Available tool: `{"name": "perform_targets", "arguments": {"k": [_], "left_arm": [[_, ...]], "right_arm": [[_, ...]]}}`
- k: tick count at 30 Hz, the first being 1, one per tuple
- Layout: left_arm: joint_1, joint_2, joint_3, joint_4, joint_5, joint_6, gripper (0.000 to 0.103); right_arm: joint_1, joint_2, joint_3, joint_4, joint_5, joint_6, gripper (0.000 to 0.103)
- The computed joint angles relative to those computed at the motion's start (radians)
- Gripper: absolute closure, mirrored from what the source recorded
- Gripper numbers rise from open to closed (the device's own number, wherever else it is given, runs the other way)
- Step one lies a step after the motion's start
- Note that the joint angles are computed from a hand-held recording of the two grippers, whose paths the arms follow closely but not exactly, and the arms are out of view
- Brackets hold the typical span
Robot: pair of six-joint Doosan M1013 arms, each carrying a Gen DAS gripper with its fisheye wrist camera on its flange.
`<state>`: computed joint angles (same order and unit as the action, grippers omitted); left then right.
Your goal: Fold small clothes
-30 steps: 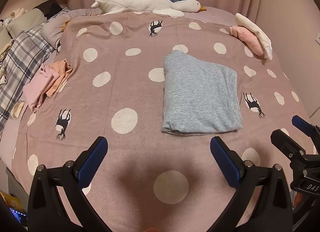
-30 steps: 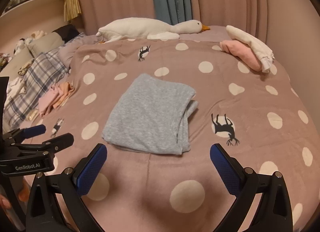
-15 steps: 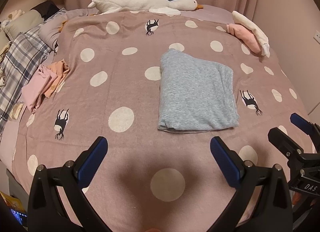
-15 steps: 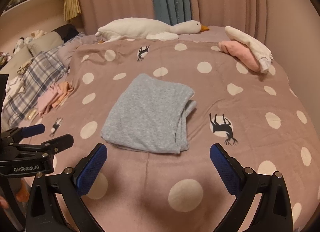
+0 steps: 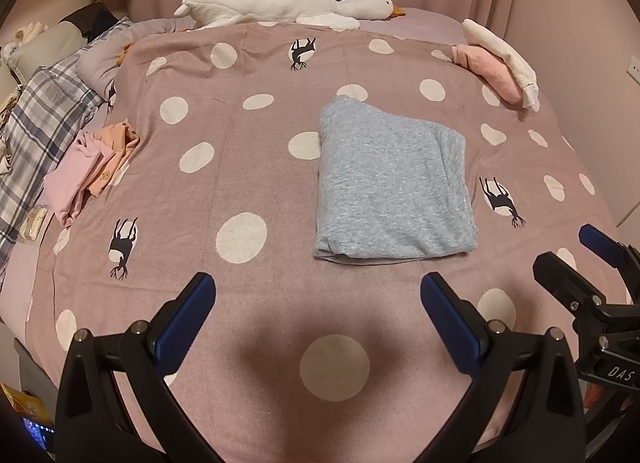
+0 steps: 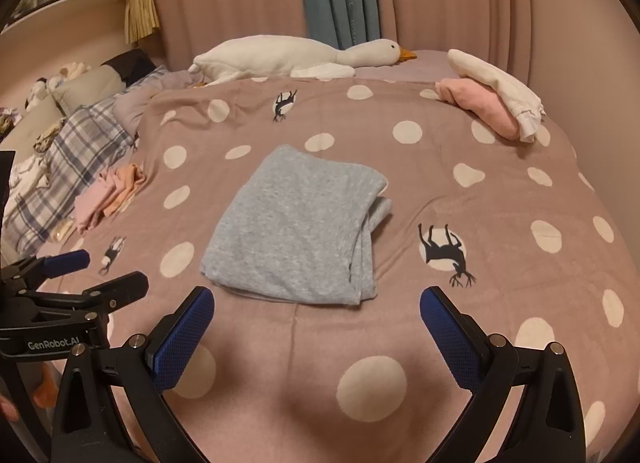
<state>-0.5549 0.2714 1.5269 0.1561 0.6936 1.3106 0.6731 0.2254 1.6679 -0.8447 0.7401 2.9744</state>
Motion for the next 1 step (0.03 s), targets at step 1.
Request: {"name": "perform_targets", "arguments": {"k": [1], "left_arm": [[0.001, 0.000, 0.000, -0.005, 0.001, 0.003, 0.000]], "right_arm": [[0.000, 0.000, 0.000, -0.001, 0.000, 0.001, 0.001]]}}
